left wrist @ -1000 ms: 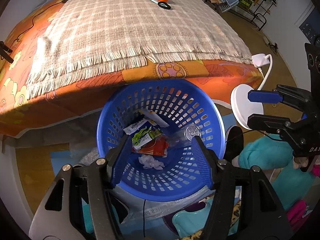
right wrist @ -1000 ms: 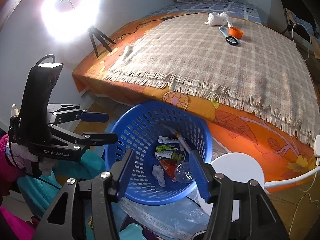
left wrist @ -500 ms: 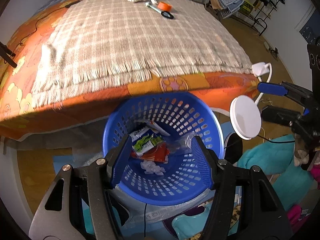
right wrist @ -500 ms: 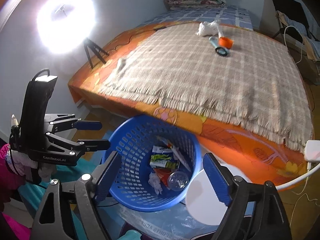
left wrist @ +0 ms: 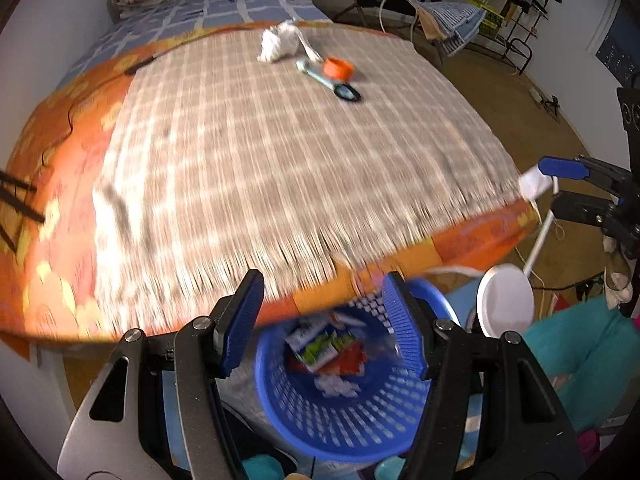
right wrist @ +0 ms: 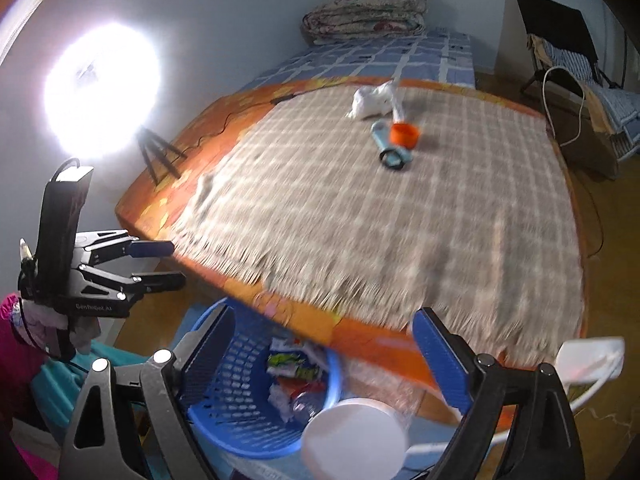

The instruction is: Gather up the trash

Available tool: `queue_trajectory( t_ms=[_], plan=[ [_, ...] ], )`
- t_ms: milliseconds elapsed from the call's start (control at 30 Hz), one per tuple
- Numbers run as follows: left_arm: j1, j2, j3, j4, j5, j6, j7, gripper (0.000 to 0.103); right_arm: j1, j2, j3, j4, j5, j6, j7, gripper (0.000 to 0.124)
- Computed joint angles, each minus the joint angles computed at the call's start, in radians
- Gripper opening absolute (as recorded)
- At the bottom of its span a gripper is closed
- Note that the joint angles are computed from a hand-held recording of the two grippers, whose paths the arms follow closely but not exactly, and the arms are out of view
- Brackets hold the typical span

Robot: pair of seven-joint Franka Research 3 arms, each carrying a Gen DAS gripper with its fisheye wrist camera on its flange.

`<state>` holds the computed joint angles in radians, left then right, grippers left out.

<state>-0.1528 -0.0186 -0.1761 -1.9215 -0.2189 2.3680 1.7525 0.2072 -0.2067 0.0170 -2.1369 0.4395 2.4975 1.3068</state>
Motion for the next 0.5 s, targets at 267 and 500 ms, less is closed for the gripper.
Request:
queue_trajectory(
  t_ms=[267,500],
  plan=[
    [0.024,0.245,-0.023,0.319,0.042,-0.030,-0.017,0.063,-0.029,0.168,-0.021,0.193,0.027,-0.003,-0.048,0.092],
    [0.019,0.519,-0.047,0.700,0.127,-0.094,-0.061,0.063,-0.067,0.349,-0.013,0.389,0.062,-0.026,-0.036,0.092]
  ],
)
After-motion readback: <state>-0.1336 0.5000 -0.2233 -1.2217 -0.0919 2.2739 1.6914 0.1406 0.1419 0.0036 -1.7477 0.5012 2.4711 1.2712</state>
